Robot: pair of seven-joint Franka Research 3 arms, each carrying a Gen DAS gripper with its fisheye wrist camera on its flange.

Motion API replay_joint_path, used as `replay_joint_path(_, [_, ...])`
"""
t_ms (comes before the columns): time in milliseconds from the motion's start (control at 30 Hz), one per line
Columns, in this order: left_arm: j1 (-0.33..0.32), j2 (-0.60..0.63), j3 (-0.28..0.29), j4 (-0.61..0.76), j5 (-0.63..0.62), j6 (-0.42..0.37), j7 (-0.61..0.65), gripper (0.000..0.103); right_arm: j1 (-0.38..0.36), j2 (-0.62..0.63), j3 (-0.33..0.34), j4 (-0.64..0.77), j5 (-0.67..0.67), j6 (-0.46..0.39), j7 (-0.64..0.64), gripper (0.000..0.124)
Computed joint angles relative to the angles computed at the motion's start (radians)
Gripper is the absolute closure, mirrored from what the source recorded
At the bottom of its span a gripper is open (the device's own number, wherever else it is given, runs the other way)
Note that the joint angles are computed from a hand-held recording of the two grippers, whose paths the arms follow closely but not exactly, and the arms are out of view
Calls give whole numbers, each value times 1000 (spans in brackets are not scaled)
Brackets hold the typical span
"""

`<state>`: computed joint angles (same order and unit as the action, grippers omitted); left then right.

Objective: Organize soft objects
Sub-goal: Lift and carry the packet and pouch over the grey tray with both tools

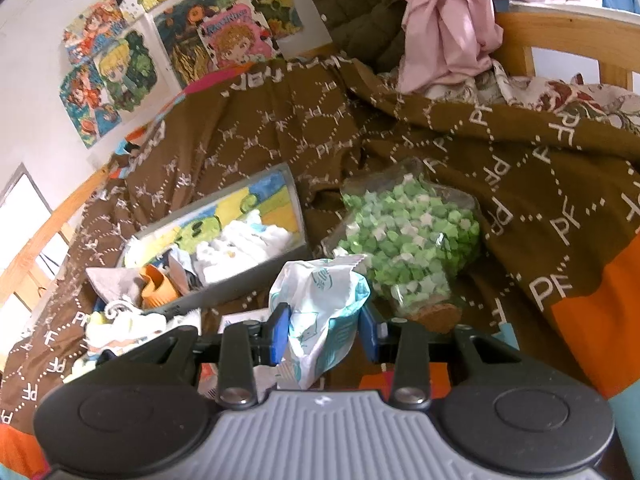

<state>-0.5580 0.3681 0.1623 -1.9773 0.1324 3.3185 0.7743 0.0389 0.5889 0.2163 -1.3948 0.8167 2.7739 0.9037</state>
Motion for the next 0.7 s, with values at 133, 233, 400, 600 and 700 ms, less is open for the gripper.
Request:
replay_joint_path(133, [-194, 19, 201, -13, -107, 72, 40, 92, -41, -10, 74, -16, 93, 55, -150, 84])
replay_joint_path(233, [-346, 49, 358, -16, -241, 120, 103, 92, -62, -12, 119, -17, 180, 89, -281, 84])
replay_joint_path(400, [-480, 116, 514, 9, -434, 177, 203, 92, -78, -1, 173, 9, 347, 123, -496, 84])
replay_joint_path(600, [-437, 203, 552, 112, -544, 195, 279, 92, -26, 46, 151, 76, 410, 131, -616, 84])
replay_joint_path(700, [-386, 243, 555, 176, -585, 176, 306, 92, 8, 96, 132, 144, 373, 118, -587, 84])
